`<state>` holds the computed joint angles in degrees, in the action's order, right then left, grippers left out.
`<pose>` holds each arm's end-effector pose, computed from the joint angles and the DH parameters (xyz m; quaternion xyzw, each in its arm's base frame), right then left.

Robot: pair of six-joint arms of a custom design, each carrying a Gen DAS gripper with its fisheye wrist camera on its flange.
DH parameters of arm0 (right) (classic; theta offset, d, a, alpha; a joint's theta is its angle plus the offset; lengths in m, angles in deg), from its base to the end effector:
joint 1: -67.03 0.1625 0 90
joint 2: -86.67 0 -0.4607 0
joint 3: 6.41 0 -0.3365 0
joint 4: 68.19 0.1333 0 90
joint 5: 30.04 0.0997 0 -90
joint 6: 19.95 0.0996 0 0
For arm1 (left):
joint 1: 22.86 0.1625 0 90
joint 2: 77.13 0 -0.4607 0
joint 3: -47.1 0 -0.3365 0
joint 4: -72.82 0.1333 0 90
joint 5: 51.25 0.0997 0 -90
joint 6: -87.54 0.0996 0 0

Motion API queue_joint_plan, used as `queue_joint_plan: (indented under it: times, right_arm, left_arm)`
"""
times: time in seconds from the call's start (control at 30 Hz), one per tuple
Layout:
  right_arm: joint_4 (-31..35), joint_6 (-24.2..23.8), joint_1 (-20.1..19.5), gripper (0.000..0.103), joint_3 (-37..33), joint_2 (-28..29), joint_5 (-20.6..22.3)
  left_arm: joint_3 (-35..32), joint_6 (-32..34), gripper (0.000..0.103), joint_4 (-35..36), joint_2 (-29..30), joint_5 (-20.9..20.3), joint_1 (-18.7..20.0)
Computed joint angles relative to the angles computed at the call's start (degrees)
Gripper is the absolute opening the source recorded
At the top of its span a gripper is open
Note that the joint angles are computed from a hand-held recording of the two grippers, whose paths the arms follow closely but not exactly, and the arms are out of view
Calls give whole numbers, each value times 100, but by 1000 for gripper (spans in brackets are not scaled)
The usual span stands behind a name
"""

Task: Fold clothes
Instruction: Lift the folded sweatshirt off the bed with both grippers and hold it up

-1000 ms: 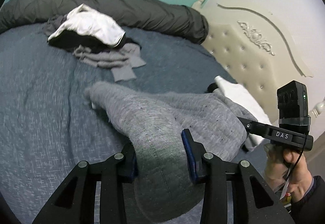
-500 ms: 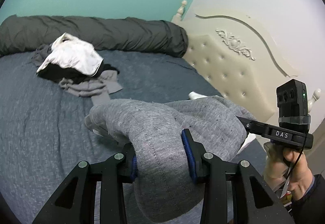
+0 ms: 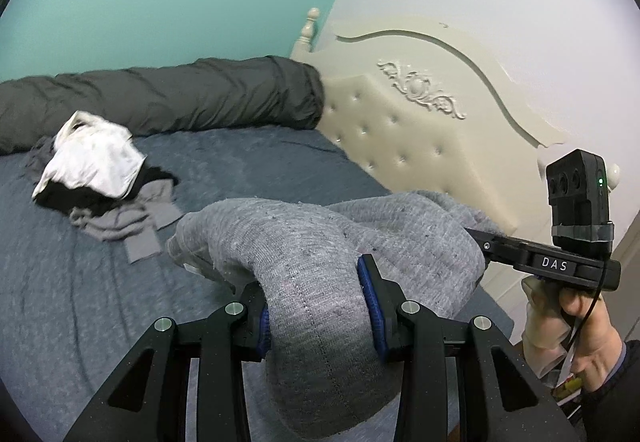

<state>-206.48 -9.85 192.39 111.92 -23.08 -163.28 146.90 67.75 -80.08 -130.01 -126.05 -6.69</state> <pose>0.2267 -0.2071 0.5538 0.0691 -0.8806 0.4251 0.1976 -0.5608 -0.3286 0.2191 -0.4296 -0.8828 0.1898 0.0108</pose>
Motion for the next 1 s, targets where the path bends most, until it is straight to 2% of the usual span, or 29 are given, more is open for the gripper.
queue_joint_plan:
  times: [0.17, 0.3, 0.6, 1.0]
  right_arm:
    - [323, -348, -264, 22, -323, -271, -45]
    - [361, -769, -725, 22, -518, -490, 135]
    - [275, -1888, -2101, 22, -1027, -817, 975]
    - [-157, -3266, -3916, 22, -1535, -895, 2411]
  left_arm:
    - [-478, 78, 40, -15, 489, -67, -62]
    - [-959, 134, 40, -41, 960, -121, -82]
    - [-2129, 250, 40, 62, 1990, -222, -94]
    - [-3570, 428, 40, 160, 3127, -103, -112]
